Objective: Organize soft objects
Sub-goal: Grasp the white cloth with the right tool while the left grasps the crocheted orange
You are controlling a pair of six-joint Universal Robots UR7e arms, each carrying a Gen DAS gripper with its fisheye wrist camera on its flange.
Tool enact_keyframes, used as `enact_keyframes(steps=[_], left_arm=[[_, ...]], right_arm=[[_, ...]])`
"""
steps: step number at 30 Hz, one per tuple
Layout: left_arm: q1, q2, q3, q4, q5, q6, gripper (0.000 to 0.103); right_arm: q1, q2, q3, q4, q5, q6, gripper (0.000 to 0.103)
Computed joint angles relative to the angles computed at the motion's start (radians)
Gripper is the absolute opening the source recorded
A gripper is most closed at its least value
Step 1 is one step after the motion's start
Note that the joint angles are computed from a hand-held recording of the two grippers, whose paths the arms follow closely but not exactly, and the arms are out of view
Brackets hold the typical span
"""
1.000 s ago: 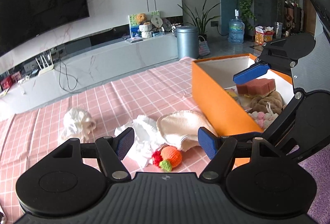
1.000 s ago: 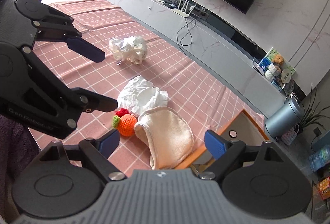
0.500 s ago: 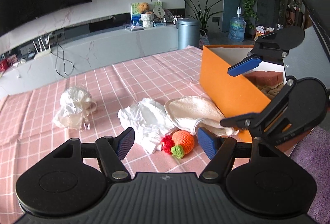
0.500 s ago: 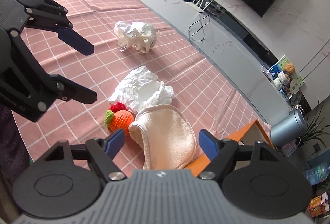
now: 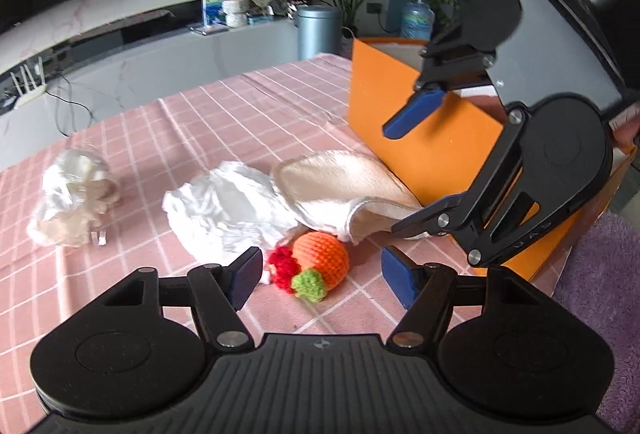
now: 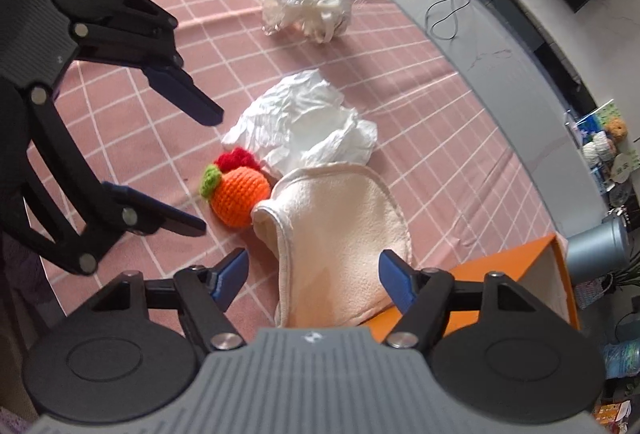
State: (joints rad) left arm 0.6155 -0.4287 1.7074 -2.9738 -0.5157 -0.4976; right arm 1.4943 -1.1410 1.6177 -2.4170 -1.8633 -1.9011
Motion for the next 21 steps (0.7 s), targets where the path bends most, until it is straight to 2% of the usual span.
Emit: enact_keyframes(steps=[6, 10, 12, 17, 21], left_arm=[[0.031, 0.025, -0.055, 0.08, -0.005, 0.042, 0.074], [0.043, 0.029, -0.068, 0.093, -0.001, 0.059, 0.07], [0.049, 0.029, -0.077, 0.117, -0.002, 0.054, 0.063], [0.049, 0.034, -0.084, 0.121, 0.0, 0.06, 0.06], [0.038, 0.023, -0.063, 0.109, 0.007, 0.036, 0.054]], right_arm=[[0.019, 0.062, -0.05, 0.02, -0.09, -0.022, 0.067], [0.034, 0.099, -0.088, 0.055, -0.147, -0.007, 0.06], [0.042, 0.109, -0.092, 0.044, -0.166, -0.023, 0.06], [0.063, 0.13, -0.114, 0.085, -0.198, -0.011, 0.061], [0.071, 0.142, -0.08, 0.009, -0.224, -0.059, 0.065]])
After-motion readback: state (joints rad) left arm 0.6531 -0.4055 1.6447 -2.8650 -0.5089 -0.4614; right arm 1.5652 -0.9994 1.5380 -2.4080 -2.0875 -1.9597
